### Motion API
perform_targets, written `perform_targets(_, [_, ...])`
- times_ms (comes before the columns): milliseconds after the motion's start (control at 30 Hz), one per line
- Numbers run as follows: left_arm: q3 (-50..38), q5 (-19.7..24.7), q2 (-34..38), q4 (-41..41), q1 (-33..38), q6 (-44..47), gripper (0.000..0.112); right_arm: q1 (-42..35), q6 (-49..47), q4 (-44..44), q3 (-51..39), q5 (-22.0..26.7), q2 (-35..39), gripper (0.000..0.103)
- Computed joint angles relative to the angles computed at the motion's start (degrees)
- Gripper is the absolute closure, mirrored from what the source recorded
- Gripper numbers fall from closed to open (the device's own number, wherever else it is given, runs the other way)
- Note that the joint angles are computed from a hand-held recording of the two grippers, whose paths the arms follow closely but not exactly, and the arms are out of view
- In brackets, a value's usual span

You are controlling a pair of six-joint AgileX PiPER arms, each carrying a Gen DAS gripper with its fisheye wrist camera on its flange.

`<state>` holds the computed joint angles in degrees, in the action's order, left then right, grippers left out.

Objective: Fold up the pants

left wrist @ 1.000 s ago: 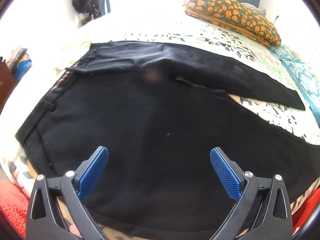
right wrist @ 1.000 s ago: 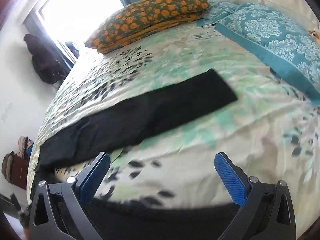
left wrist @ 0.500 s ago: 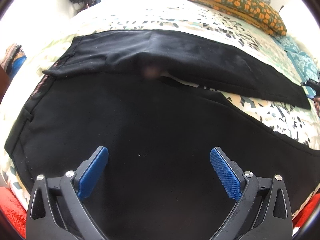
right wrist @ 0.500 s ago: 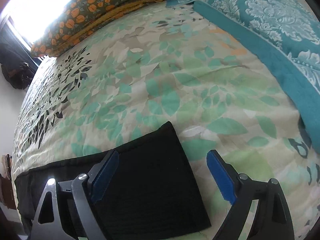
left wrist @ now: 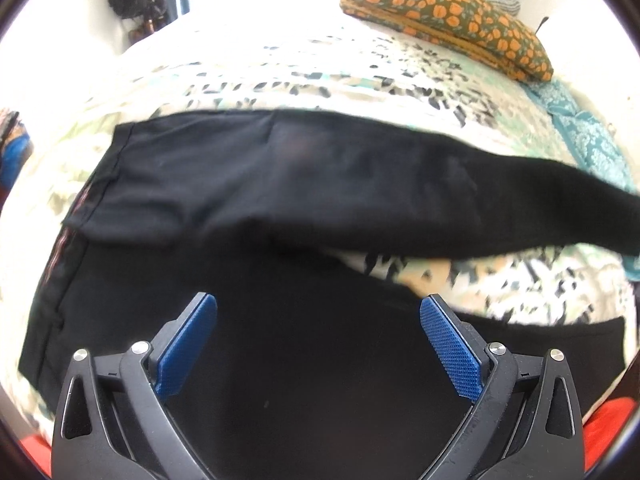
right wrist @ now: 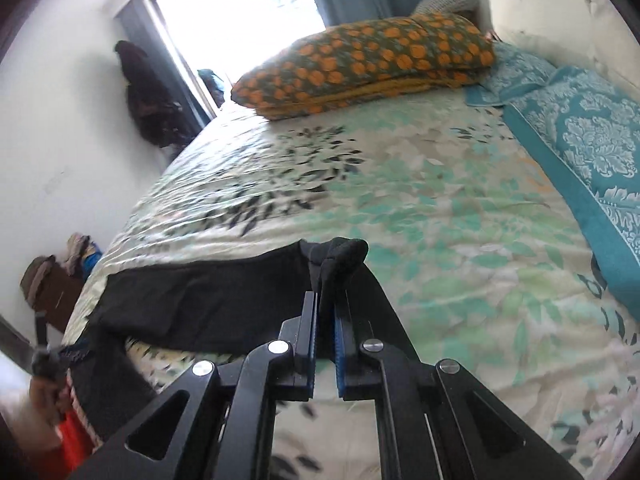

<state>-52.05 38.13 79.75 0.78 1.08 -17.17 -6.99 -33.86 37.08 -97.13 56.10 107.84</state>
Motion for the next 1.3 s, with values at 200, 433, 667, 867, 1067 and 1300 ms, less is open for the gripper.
perform_targets(200, [-16.30, 7.07, 12.46, -15.50, 3.82, 13.39, 0.010, 0.45, -7.78, 10.94, 33.58, -2.71, -26.10, 0.096])
perform_targets(433, [-41.17, 17.60, 32.25, -27.66, 6.47, 12.31, 0.010, -3.01, -9.41, 15.97, 48.96, -4.85, -37.96, 0.096])
perform_targets(667, [-62.92, 24.68, 47.19, -25.05, 3.25, 0.03, 0.011, -8.92, -10.75, 16.68, 51.18, -2.69, -42.05, 0.097])
perform_targets(867, [-76.90, 30.62, 56.14, -20.52, 1.38, -7.00, 0.011, -15.18, -14.21, 16.31, 50.52, 4.14, -46.67, 0.098])
perform_targets(1067, [-67.73, 27.63, 52.20, -25.02, 3.08, -3.94, 0.108, -18.65, -17.29, 15.68, 49.56, 10.14, -48.71, 0.098])
perform_targets(1300, [-41.62, 15.13, 26.02, -26.94, 6.91, 3.11, 0.109, -11.84, -18.85, 16.62, 40.52, 0.20, -38.12, 0.098])
